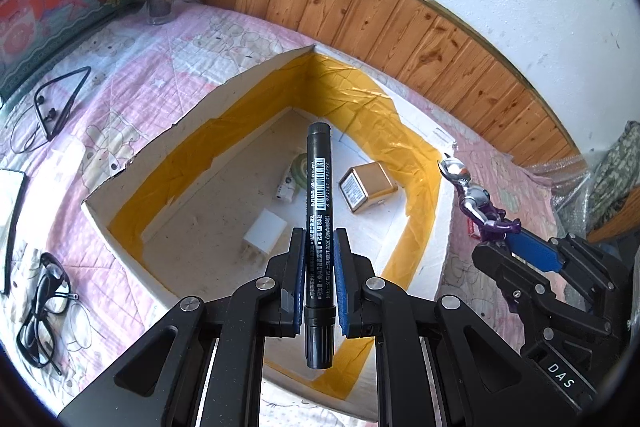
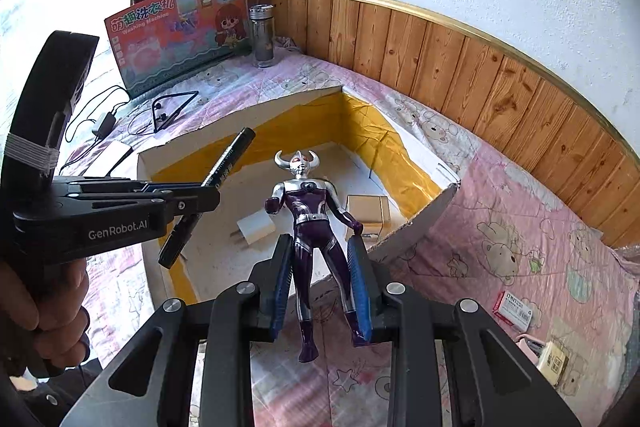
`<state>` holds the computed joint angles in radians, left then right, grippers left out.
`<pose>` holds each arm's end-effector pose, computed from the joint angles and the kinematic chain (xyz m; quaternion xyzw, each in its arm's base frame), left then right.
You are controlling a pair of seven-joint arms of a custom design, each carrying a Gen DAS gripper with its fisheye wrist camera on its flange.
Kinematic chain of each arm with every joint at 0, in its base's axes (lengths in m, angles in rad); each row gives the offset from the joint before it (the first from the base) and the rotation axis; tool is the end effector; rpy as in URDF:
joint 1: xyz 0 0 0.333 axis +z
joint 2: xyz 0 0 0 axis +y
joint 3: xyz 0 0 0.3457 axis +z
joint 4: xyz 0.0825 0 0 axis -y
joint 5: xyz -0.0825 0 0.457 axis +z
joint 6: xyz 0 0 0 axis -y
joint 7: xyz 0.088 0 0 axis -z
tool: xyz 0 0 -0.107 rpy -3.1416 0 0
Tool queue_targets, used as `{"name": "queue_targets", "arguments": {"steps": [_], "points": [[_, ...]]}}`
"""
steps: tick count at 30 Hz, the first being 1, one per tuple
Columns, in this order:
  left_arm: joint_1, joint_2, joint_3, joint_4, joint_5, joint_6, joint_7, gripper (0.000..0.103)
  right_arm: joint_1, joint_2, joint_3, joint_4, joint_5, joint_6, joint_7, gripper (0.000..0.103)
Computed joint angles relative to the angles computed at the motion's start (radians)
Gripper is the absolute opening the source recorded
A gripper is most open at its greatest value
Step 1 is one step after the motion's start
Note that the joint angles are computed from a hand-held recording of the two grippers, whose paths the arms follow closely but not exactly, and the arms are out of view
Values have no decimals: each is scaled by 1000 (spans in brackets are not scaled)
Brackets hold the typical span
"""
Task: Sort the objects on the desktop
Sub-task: 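Carry the black marker and purple figure with both tools over the box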
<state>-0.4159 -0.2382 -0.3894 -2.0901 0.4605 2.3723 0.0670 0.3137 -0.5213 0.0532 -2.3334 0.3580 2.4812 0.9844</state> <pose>0.4040 -0.4369 0.5822 -0.7935 0.5082 -0.3055 0.1368 0.4643 0.1812 0.6148 -0.8579 0.3744 -0.1683 0.3090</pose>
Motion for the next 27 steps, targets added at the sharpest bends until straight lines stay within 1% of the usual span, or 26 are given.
{"name": "queue_targets", "arguments": {"steps": [8, 15, 27], "points": [[-2, 21, 13, 12, -41, -7, 25, 13, 3, 61, 17, 57, -30, -5, -6, 29], [-5, 37, 24, 17, -86, 3, 44, 13, 6, 107, 34, 96, -68, -16, -1, 29], [-6, 50, 42, 2, -176, 44, 60, 13, 12, 196, 58, 172, -145, -56, 7, 29]]}}
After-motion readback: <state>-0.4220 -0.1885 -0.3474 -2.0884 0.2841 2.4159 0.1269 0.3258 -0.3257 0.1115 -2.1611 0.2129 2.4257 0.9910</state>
